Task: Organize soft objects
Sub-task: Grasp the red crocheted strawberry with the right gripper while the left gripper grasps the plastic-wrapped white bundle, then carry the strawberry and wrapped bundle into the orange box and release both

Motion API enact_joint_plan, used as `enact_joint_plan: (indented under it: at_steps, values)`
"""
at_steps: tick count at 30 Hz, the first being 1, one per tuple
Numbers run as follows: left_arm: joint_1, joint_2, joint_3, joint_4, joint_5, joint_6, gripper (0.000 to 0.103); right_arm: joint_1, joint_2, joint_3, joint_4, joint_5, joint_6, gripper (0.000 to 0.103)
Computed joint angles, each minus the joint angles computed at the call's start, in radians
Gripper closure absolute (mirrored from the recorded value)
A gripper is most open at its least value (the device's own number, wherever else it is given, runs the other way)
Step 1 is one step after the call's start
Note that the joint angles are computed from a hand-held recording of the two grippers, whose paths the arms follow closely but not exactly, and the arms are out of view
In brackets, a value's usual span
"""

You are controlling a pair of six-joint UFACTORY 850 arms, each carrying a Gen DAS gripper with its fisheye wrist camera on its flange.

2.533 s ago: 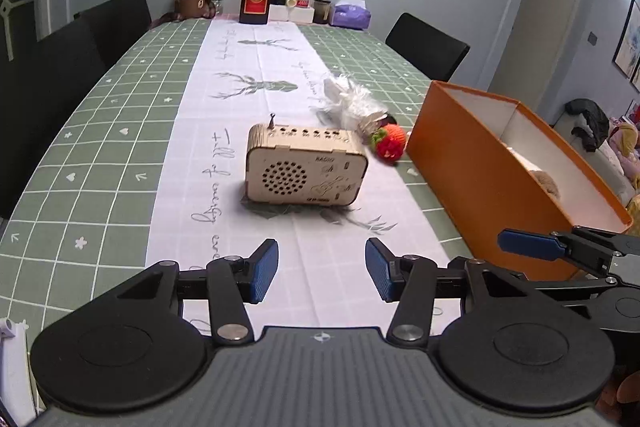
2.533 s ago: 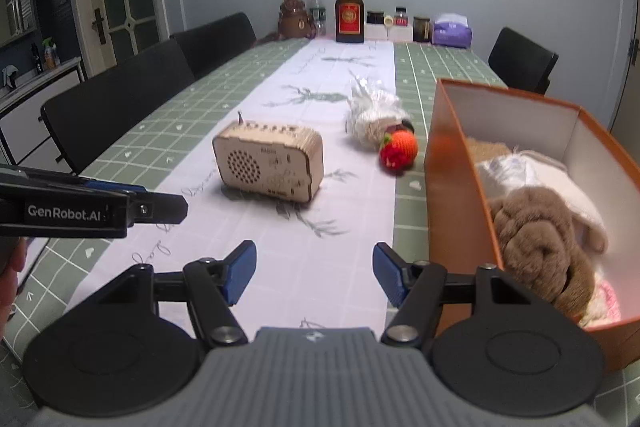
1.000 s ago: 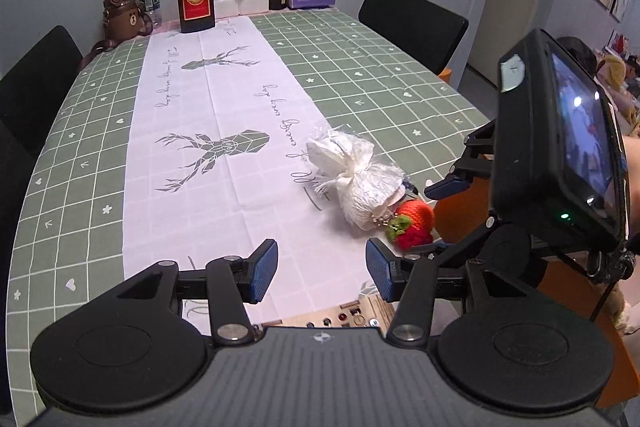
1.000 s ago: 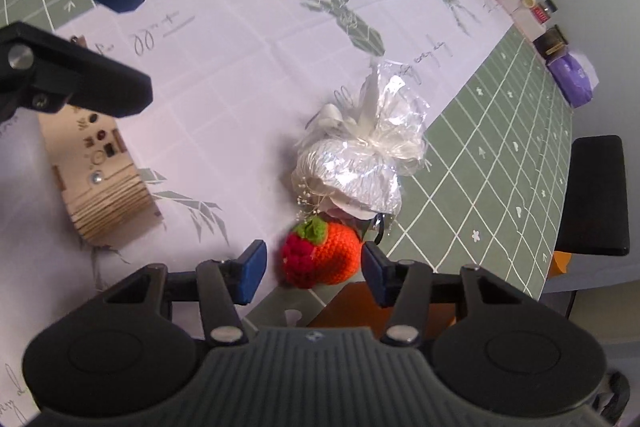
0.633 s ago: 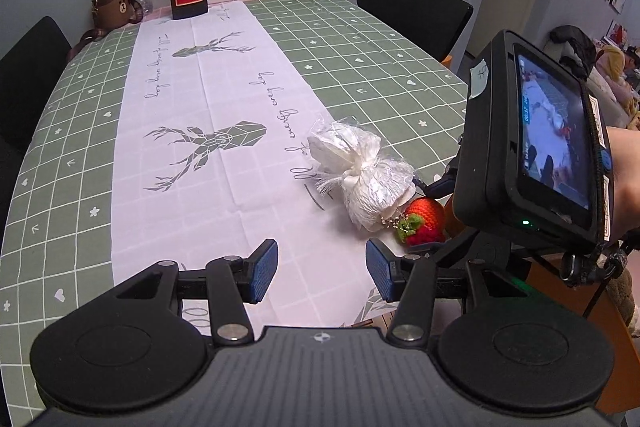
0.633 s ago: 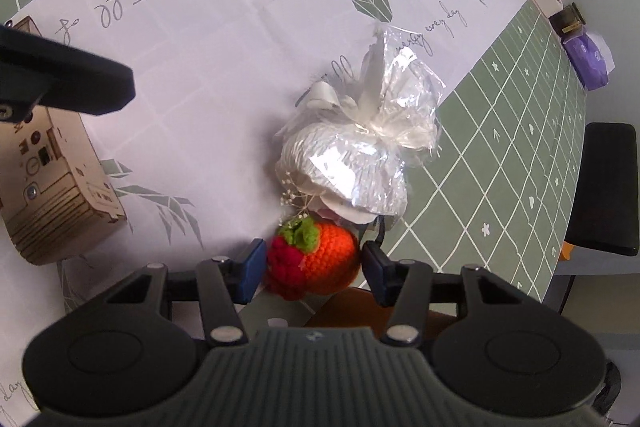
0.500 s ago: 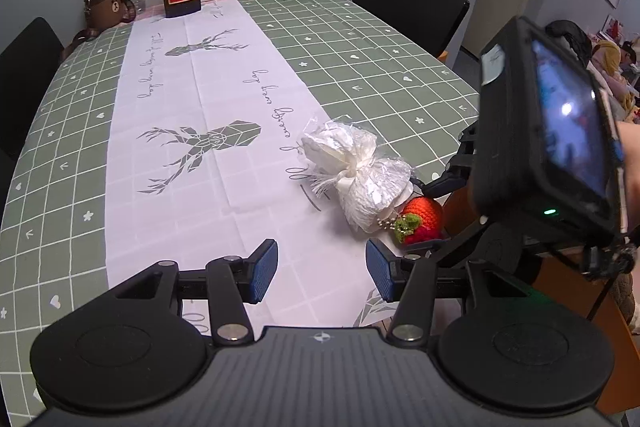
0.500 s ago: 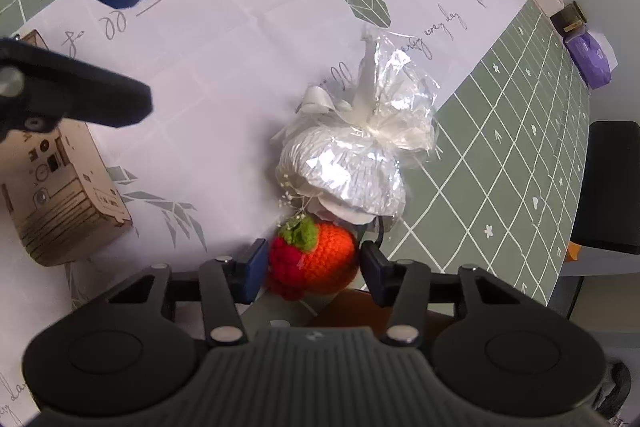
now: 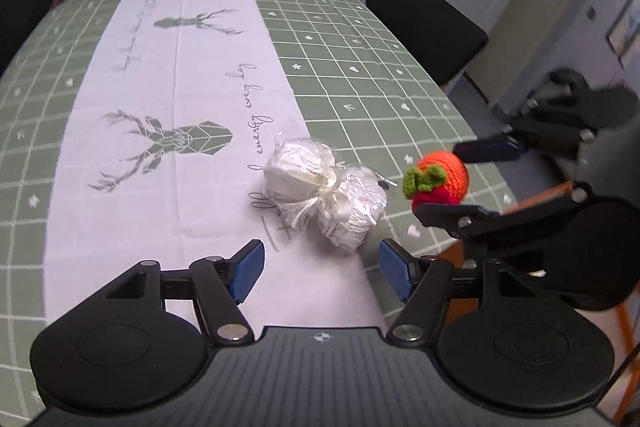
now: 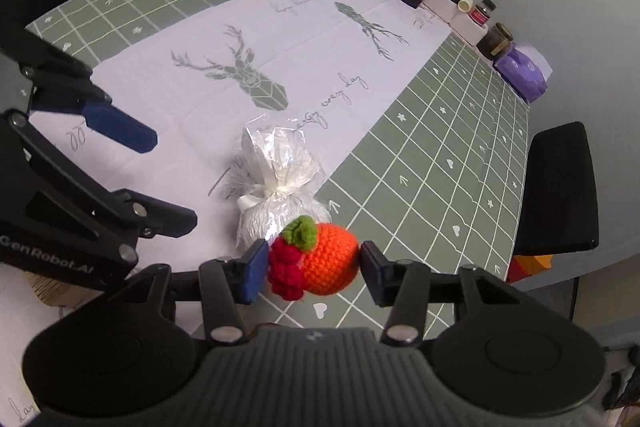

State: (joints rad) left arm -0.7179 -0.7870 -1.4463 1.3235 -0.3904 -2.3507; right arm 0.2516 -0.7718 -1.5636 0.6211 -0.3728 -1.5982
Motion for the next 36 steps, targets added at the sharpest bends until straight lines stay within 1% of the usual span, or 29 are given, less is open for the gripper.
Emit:
enact_joint_plan:
  at_steps: [1, 3, 4, 6, 8, 10, 11, 13, 15, 17, 19, 22, 23, 25, 27, 28, 31, 32, 35, 36]
  values:
    - [0.008, -0.001, 0.002, 0.031, 0.015, -0.064, 0.02, -0.005, -0.005, -0.01, 0.023, 0.0, -0.002, 0.053]
    - [0.025, -0.008, -0.002, 0.084, 0.042, -0.17, 0.02, -0.01, -0.009, -0.02, 0.07, 0.016, -0.023, 0.053]
    - [0.032, -0.014, -0.01, 0.082, 0.052, -0.185, 0.019, -0.012, -0.013, -0.026, 0.085, 0.022, -0.021, 0.053]
    - [0.042, -0.037, -0.043, 0.027, 0.052, -0.188, 0.019, -0.015, -0.026, -0.046, 0.089, 0.034, 0.01, 0.053]
    - [0.05, -0.06, -0.075, -0.029, 0.059, -0.193, 0.017, -0.013, -0.05, -0.073, 0.057, 0.042, 0.062, 0.053]
    - [0.054, -0.082, -0.105, -0.023, 0.071, -0.244, 0.017, -0.01, -0.072, -0.093, 0.019, 0.051, 0.107, 0.053]
    - [0.057, -0.097, -0.126, -0.046, 0.069, -0.237, 0.017, -0.009, -0.081, -0.099, -0.002, 0.056, 0.125, 0.053]
    - [0.058, -0.131, -0.182, -0.169, 0.036, -0.136, 0.017, -0.007, -0.095, -0.106, -0.038, 0.075, 0.153, 0.053]
    - [0.064, -0.159, -0.22, -0.254, 0.024, -0.079, 0.018, -0.01, -0.105, -0.11, -0.058, 0.089, 0.168, 0.053]
    - [0.072, -0.184, -0.25, -0.329, 0.026, -0.029, 0.022, -0.018, -0.113, -0.119, -0.058, 0.083, 0.176, 0.053]
    - [0.077, -0.205, -0.27, -0.34, 0.031, -0.047, 0.022, -0.026, -0.115, -0.122, -0.036, 0.077, 0.16, 0.053]
    - [0.084, -0.23, -0.287, -0.29, 0.059, -0.139, 0.023, -0.032, -0.115, -0.118, -0.024, 0.075, 0.151, 0.053]
    - [0.085, -0.24, -0.298, -0.294, 0.061, -0.148, 0.023, -0.032, -0.114, -0.115, -0.017, 0.075, 0.143, 0.053]
    - [0.086, -0.264, -0.334, -0.367, 0.046, -0.071, 0.022, -0.033, -0.112, -0.111, 0.002, 0.073, 0.124, 0.053]
    - [0.086, -0.283, -0.357, -0.381, 0.046, -0.048, 0.028, -0.035, -0.108, -0.103, 0.022, 0.07, 0.102, 0.053]
    - [0.087, -0.285, -0.354, -0.347, 0.059, -0.078, 0.033, -0.036, -0.106, -0.1, 0.035, 0.068, 0.09, 0.053]
    - [0.085, -0.288, -0.352, -0.297, 0.055, -0.114, 0.04, -0.042, -0.096, -0.083, 0.084, 0.071, 0.039, 0.053]
    - [0.084, -0.286, -0.346, -0.27, 0.057, -0.132, 0.043, -0.044, -0.09, -0.074, 0.124, 0.074, -0.002, 0.053]
    - [0.082, -0.266, -0.314, -0.198, 0.074, -0.189, 0.049, -0.048, -0.066, -0.031, 0.274, 0.101, -0.16, 0.053]
    - [0.079, -0.258, -0.308, -0.183, 0.066, -0.186, 0.05, -0.049, -0.058, -0.018, 0.321, 0.107, -0.209, 0.053]
